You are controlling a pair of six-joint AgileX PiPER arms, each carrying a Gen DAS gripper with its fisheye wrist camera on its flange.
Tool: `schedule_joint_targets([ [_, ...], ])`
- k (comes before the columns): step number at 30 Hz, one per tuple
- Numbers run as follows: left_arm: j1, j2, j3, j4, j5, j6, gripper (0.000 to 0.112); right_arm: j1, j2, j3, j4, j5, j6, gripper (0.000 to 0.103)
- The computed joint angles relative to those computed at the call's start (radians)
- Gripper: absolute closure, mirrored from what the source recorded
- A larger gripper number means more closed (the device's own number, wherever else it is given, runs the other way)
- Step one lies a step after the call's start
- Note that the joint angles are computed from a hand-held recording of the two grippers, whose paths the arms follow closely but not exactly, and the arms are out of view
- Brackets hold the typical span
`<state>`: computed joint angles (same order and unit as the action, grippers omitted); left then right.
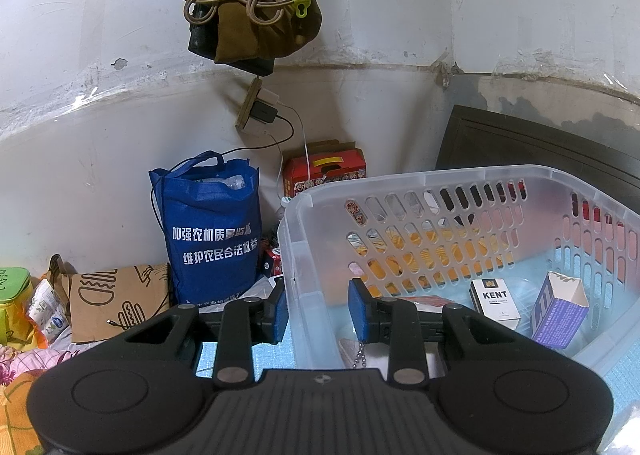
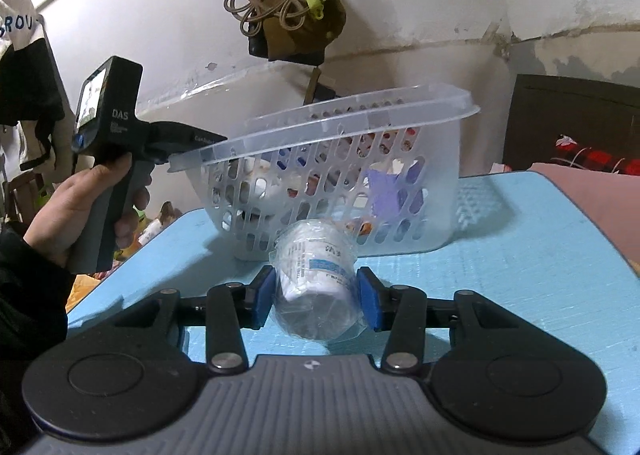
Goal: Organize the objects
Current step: 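Lift the white jar over the basket and release it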
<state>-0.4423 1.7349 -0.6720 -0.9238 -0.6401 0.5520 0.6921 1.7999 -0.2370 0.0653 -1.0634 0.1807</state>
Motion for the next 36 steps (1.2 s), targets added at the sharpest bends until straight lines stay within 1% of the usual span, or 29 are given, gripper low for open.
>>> schedule_joint_targets([
  [3,0.0,0.0,0.0,0.0,0.0,0.0,0.078,-0.008,-0.004,0.002,0.0,0.0,0.002,0.055],
  [5,0.0,0.0,0.0,0.0,0.0,0.0,0.078,-0.014,-0.023,0.025,-0.011,-0.026,0.015,0.055],
  [7,-0.001,0.001,0.0,0.0,-0.001,0.0,0.078,-0.007,-0.086,0.056,-0.006,-0.031,-0.002,0.055],
  [9,-0.001,0.001,0.0,0.0,-0.001,0.0,0.078,0.005,-0.181,0.072,0.016,-0.001,-0.043,0.055],
  [10,-0.001,0.0,0.001,0.0,-0.001,-0.001,0.078,0.006,-0.237,0.069,0.023,0.035,-0.068,0.055],
  [12,-0.001,0.001,0.0,0.0,-0.001,-0.001,0.078,-0.005,-0.35,0.017,0.025,0.169,-0.123,0.055],
  [14,-0.001,0.001,0.001,0.0,-0.002,-0.002,0.078,-0.007,-0.403,-0.089,0.042,0.322,-0.2,0.055],
  [15,-0.001,0.001,0.001,0.0,-0.002,-0.002,0.078,-0.01,-0.406,-0.164,0.054,0.4,-0.239,0.055],
  [17,-0.001,0.001,0.001,0.001,-0.001,-0.002,0.078,-0.036,-0.376,-0.315,0.013,0.533,-0.227,0.055],
  [18,-0.001,0.002,0.0,0.001,-0.002,-0.003,0.078,-0.033,-0.35,-0.372,0.028,0.568,-0.256,0.055],
  [19,-0.001,0.001,0.001,0.001,-0.002,-0.003,0.078,-0.024,-0.314,-0.437,0.078,0.599,-0.326,0.055],
  [20,-0.001,0.001,0.002,0.003,-0.002,-0.004,0.078,-0.021,-0.287,-0.476,0.103,0.613,-0.359,0.055],
  [21,-0.001,0.0,0.003,0.004,-0.003,-0.005,0.078,-0.026,-0.249,-0.53,0.099,0.641,-0.353,0.055],
  [22,-0.001,0.001,0.002,0.004,-0.002,-0.004,0.078,-0.036,-0.226,-0.56,0.063,0.66,-0.311,0.055],
  [23,0.002,-0.001,0.0,0.006,0.002,-0.002,0.078,-0.039,-0.195,-0.588,0.056,0.668,-0.302,0.055],
  [24,0.001,0.0,-0.001,0.005,0.001,-0.002,0.078,-0.037,-0.161,-0.617,0.076,0.673,-0.333,0.054],
  [26,0.003,-0.001,-0.002,0.006,0.003,-0.001,0.078,-0.027,-0.097,-0.673,0.169,0.695,-0.436,0.035],
  [27,0.003,-0.001,-0.002,0.006,0.003,-0.001,0.078,-0.019,-0.077,-0.682,0.236,0.683,-0.506,0.015],
  [28,0.003,-0.001,-0.002,0.006,0.003,-0.001,0.078,-0.011,-0.062,-0.67,0.276,0.632,-0.542,0.008],
  [29,0.005,-0.001,-0.002,0.009,0.005,-0.002,0.078,-0.01,-0.063,-0.652,0.276,0.601,-0.538,0.008],
  [30,0.005,-0.001,-0.002,0.009,0.005,-0.003,0.077,-0.015,-0.073,-0.627,0.243,0.582,-0.494,0.008],
  [32,0.008,-0.002,-0.006,0.009,0.01,0.0,0.077,-0.035,-0.105,-0.576,0.138,0.558,-0.373,0.008],
  [33,0.009,-0.002,-0.007,0.01,0.012,-0.002,0.077,-0.037,-0.117,-0.556,0.127,0.546,-0.363,0.006],
  [35,0.009,-0.002,-0.007,0.011,0.012,-0.002,0.077,-0.027,-0.139,-0.514,0.161,0.517,-0.391,0.004],
  [36,0.01,-0.002,-0.007,0.012,0.013,-0.003,0.077,-0.027,-0.153,-0.485,0.143,0.505,-0.364,0.003],
])
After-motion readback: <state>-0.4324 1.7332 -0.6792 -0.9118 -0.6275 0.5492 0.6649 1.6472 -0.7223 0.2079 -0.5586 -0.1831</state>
